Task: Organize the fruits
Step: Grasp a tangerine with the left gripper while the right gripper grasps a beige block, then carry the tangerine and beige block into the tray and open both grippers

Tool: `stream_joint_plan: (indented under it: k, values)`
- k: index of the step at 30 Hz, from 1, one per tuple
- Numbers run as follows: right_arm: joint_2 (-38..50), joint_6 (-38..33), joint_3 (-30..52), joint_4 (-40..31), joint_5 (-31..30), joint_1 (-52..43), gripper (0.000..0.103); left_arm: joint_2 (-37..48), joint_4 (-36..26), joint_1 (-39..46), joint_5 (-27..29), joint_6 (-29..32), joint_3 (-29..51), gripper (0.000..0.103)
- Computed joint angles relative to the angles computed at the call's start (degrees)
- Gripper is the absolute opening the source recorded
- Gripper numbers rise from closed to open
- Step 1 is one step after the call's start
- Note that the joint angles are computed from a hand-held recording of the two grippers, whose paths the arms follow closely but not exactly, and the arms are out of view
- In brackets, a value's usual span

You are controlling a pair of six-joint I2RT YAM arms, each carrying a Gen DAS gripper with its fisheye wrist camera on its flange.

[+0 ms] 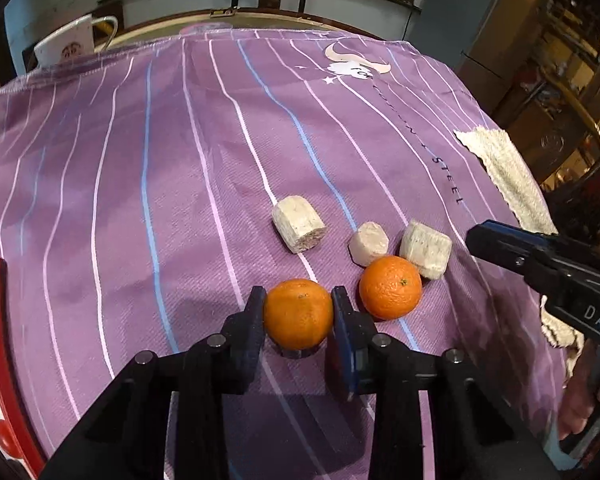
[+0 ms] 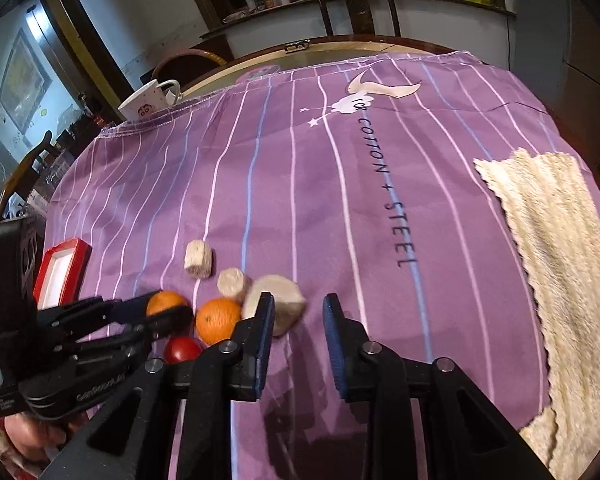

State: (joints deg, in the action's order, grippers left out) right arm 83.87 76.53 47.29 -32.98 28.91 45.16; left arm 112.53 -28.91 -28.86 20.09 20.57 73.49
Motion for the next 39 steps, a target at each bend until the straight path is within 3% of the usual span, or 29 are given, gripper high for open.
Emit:
stream_joint_plan:
  k: [8,18,19,22,24,26,28,32,39]
  values:
    - [-7.47,6.79,-6.26,0.21,2.68,1.41,0.027,-2.39,-1.46,3.24,2.04,-0.30,-1.61,0.032]
    - [-1.19,-2.98,-4.36,11.55,-3.66,-3.02,0.028,-6.21,-3.36,10.84,5.28,-0.67,-4.31,0.032]
    - [0.29,-3.62,-3.82,12.48,-4.53,-3.73,0.030,-6.58,-3.66,11.48,5.72,-0.68,-4.44,0.032]
    - [4.51,-4.47,-0.71,10.96,-5.42,-4.65,0.051,-8.05,-4.78,13.66,6.82,-0.57,-4.97,0.032]
    - [5.51,-5.07,-1.48,13.25,-6.53,-5.21,0.056,-9.48,-5.21,14.76,7.22,-0.42,-5.66,0.032]
    - [5.03,-3.49,-3.05,15.50,-6.44,-5.25,0.051,-10.55,-5.25,15.36,7.41,-0.32,-6.19,0.032]
    - [3.72,-3.18,-5.19,19.25,-6.50,-4.67,0.035,-11.58,-5.18,16.22,7.59,-0.11,-6.92,0.032]
    - [4.79,-4.09,-2.85,16.95,-6.55,-3.98,0.034,-12.09,-5.48,17.73,8.14,-0.21,-7.67,0.032]
    - [1.64,1.23,-2.03,13.45,-3.88,-1.10,0.034,-11.91,-7.90,22.72,11.39,0.06,-6.93,0.032]
